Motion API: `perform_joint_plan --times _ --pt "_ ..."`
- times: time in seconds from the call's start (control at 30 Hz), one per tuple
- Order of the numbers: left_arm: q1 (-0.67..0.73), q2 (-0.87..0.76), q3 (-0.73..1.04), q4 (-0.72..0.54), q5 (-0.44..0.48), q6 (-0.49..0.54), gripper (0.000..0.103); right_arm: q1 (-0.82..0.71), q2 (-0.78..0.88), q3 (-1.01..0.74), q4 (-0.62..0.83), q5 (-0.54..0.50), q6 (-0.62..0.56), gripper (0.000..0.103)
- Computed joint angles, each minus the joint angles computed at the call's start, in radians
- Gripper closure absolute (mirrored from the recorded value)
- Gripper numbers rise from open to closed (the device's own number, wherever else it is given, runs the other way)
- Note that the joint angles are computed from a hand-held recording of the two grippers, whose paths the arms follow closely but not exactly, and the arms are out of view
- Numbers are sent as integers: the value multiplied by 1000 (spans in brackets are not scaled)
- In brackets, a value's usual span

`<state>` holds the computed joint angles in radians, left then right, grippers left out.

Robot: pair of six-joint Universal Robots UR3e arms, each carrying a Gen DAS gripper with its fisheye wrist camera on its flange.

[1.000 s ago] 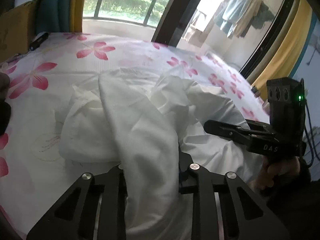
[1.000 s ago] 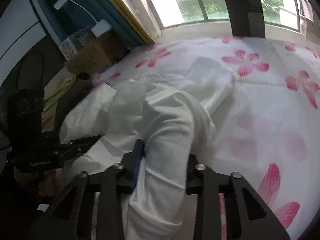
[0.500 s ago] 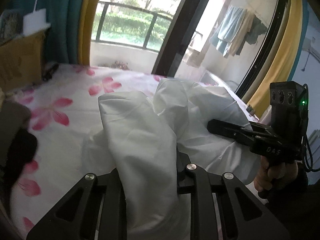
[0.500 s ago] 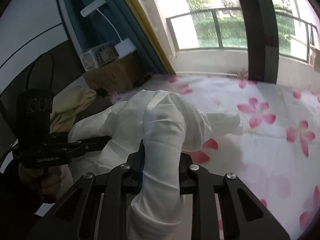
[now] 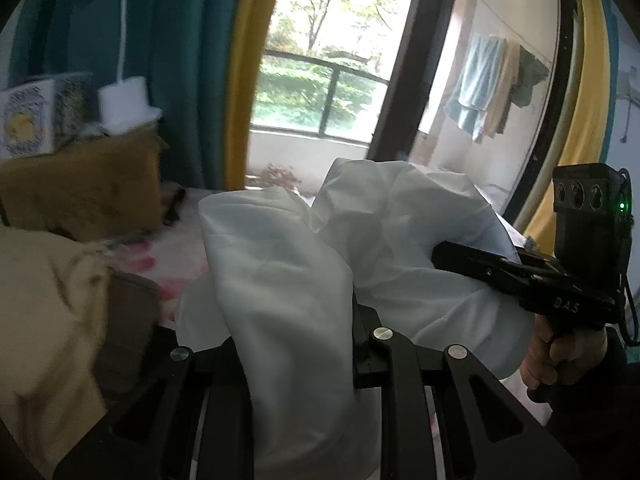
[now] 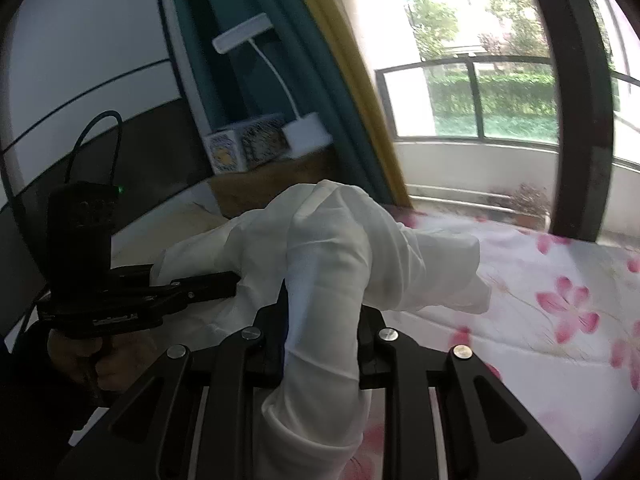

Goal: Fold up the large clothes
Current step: 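Lift the white sheet bundle with both grippers and carry it toward the beige blanket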

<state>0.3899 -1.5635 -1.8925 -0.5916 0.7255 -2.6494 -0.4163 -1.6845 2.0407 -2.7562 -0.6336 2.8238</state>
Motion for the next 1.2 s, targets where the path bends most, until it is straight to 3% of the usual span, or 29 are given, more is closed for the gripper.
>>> perform_joint_plan --times 0.17,0.3,0.5,0.63,0.73,0.9,1.07,1.2 --pt "54 -2 23 -14 7 33 82 94 127 -77 -156 -19 118 80" --pt "60 -46 41 -42 73 63 82 154 227 -116 -212 -52 166 80" --pt "35 -176 90 -81 174 56 83 235 338 -152 -139 -186 183 79" --pt "1 -221 99 -82 239 61 78 229 366 -168 -49 -248 201 61" --pt "6 -221 90 -97 244 60 73 189 352 -142 -7 -228 189 50" --pt "24 -171 69 -118 253 65 70 146 301 -101 40 -221 163 40" --pt "38 -107 46 -65 244 49 68 125 274 -113 91 -246 156 39" --pt "-14 -166 109 -58 351 20 66 114 247 -125 124 -277 141 39"
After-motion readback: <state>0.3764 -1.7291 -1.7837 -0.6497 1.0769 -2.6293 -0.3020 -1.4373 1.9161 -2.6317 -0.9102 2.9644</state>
